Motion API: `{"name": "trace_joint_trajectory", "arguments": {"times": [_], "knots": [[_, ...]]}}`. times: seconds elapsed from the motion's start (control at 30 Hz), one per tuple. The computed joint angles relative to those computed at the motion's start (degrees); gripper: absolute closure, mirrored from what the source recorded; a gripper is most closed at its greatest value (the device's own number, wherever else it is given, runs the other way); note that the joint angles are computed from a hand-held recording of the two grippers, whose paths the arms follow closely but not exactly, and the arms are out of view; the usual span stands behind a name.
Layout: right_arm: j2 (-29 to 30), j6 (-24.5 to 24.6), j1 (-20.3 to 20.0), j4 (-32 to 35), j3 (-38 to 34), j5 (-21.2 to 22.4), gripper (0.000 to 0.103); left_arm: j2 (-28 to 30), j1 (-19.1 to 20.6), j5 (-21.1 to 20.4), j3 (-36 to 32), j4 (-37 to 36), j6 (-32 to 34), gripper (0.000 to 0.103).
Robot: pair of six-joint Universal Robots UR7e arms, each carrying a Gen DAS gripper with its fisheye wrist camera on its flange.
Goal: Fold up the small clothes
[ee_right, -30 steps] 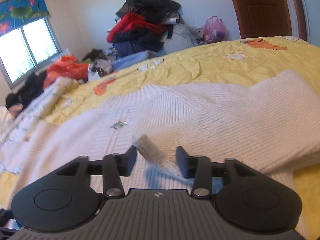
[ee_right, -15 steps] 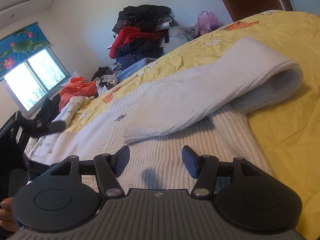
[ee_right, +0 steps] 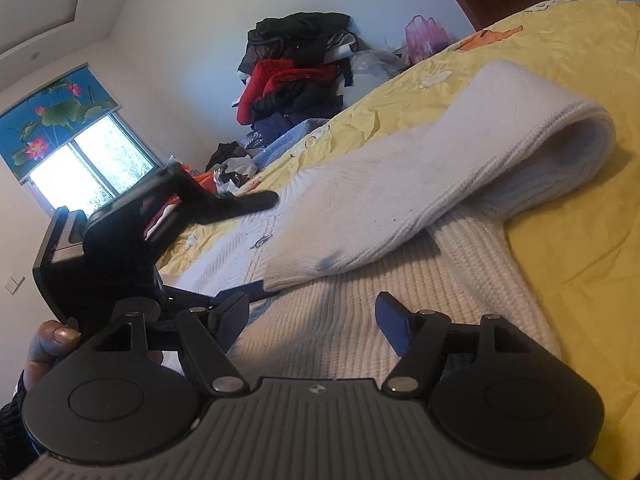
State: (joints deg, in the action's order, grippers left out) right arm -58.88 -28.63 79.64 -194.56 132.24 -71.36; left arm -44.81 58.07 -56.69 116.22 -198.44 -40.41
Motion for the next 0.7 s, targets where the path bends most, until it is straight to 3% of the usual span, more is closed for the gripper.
{"name": "trace_joint_trajectory", "arguments": {"times": [0.1,0.17,0.37,0.47,0.6,0.7], "knots": [[-0.1,0.2,0.0,0.0,0.1,0.3,0.029,0.8,-0.4,2.6,-1.7,2.6,0.4,0.067],[-0.1,0.4,-0.2,0.1,0.1,0.8,0.029,1.0,-1.0,4.7,-3.0,5.0,1.4,0.092],[0.1,0.9,-0.3,-0.4,0.4,1.2,0.029,-0.9,-5.2,13.0,-1.4,-0.8,12.9,0.093],[0.0,0.9,-0.2,-0.3,0.3,1.0,0.029,-5.2,-7.6,17.7,3.2,-2.9,16.6,0.093],[0.1,0.8,-0.2,-0.2,0.1,1.0,0.029,-12.6,-10.2,25.8,11.6,-4.7,16.4,0.093],[0.2,0.8,-0.2,-0.1,0.0,1.0,0.029,-17.8,-10.5,29.1,17.3,-3.3,11.9,0.093]]}}
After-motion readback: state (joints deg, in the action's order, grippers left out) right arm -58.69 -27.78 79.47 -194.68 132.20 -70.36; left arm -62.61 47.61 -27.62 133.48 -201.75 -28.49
